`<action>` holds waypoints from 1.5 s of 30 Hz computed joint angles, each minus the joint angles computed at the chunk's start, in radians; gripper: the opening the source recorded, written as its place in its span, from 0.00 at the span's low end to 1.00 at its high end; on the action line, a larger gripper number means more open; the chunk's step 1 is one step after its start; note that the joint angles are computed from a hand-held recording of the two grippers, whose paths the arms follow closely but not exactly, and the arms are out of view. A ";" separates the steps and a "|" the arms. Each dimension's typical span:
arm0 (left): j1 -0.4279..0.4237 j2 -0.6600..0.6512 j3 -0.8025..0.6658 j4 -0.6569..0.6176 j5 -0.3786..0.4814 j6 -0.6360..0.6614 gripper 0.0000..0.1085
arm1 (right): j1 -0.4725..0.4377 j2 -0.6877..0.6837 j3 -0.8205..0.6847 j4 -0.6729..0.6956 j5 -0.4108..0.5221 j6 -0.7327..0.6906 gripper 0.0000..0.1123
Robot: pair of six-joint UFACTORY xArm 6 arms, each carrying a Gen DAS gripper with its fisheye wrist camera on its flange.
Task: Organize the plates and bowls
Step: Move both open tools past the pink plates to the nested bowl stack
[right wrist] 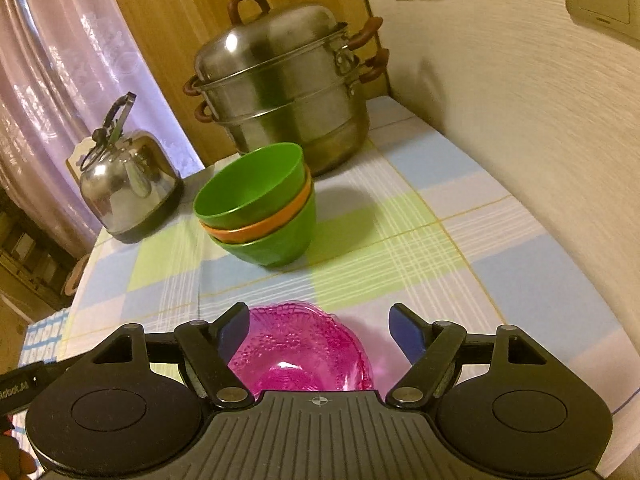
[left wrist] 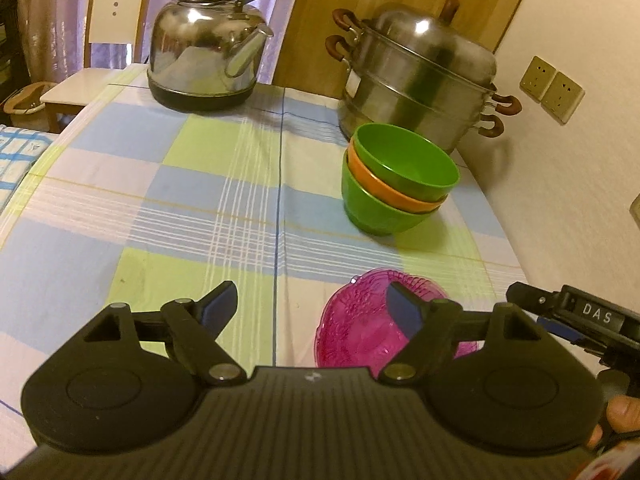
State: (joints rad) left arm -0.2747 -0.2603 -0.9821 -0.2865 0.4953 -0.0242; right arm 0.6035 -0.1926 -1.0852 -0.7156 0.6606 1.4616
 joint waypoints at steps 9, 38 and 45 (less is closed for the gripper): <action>0.000 -0.005 0.006 -0.003 0.000 0.003 0.73 | -0.001 0.003 0.000 0.005 -0.008 0.000 0.68; -0.012 0.322 -0.374 -0.155 0.100 0.113 0.78 | -0.105 0.131 -0.114 0.119 -0.115 -0.121 0.68; -0.017 0.524 -0.620 -0.171 0.149 0.080 0.79 | -0.191 0.234 -0.199 0.199 -0.201 -0.154 0.68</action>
State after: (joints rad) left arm -0.2920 0.2633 -1.6018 -0.4570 0.6443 0.0556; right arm 0.4129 0.0415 -1.2837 -0.5165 0.4593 1.3072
